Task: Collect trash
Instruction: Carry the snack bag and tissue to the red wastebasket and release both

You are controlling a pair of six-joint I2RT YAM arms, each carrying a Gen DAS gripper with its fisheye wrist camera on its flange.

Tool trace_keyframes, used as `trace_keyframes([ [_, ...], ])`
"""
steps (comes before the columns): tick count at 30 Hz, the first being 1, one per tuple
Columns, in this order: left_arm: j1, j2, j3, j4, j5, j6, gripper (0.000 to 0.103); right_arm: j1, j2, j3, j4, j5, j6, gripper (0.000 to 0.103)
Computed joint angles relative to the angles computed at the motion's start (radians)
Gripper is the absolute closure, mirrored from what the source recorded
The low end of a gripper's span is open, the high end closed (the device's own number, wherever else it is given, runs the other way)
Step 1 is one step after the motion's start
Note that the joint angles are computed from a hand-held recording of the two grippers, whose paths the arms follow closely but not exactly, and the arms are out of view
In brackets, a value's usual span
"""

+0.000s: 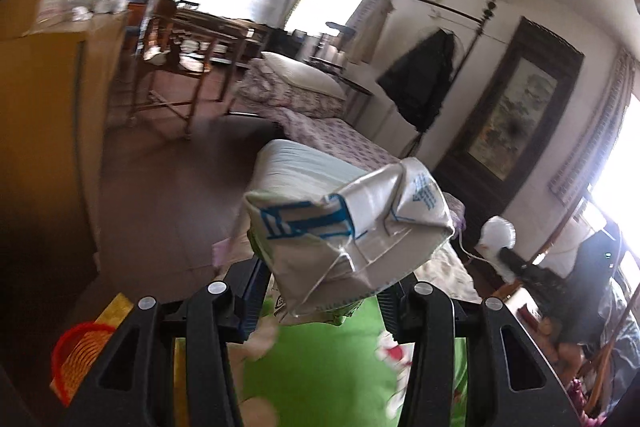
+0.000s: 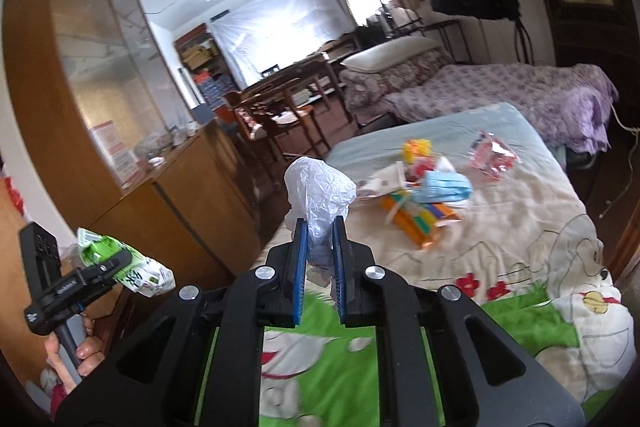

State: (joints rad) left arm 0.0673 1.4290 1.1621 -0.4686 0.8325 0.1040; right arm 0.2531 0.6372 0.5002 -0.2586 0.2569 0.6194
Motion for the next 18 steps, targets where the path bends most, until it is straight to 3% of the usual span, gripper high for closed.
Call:
trace_keyframes([
  [6, 0.204, 0.049, -0.014, -0.080, 0.044, 0.136, 0.055, 0.240, 0.100, 0.076, -0.004, 0.161, 0.025, 0.089],
  [12, 0.312, 0.215, -0.005, -0.066, -0.004, 0.205, 0.054, 0.363, 0.266, 0.142, 0.037, 0.210, 0.025, 0.089],
  [14, 0.323, 0.271, -0.001, -0.042, -0.071, 0.211, 0.040, 0.389, 0.334, 0.169, 0.052, 0.208, 0.025, 0.089],
  [15, 0.334, 0.296, -0.004, -0.025, -0.112, 0.204, 0.022, 0.397, 0.372, 0.184, 0.060, 0.202, 0.023, 0.089],
  [16, 0.346, 0.317, -0.008, -0.007, -0.139, 0.193, 0.015, 0.407, 0.404, 0.199, 0.065, 0.198, 0.020, 0.089],
  [18, 0.384, 0.379, 0.015, -0.014, -0.149, 0.188, 0.015, 0.424, 0.464, 0.228, 0.077, 0.192, 0.016, 0.089],
])
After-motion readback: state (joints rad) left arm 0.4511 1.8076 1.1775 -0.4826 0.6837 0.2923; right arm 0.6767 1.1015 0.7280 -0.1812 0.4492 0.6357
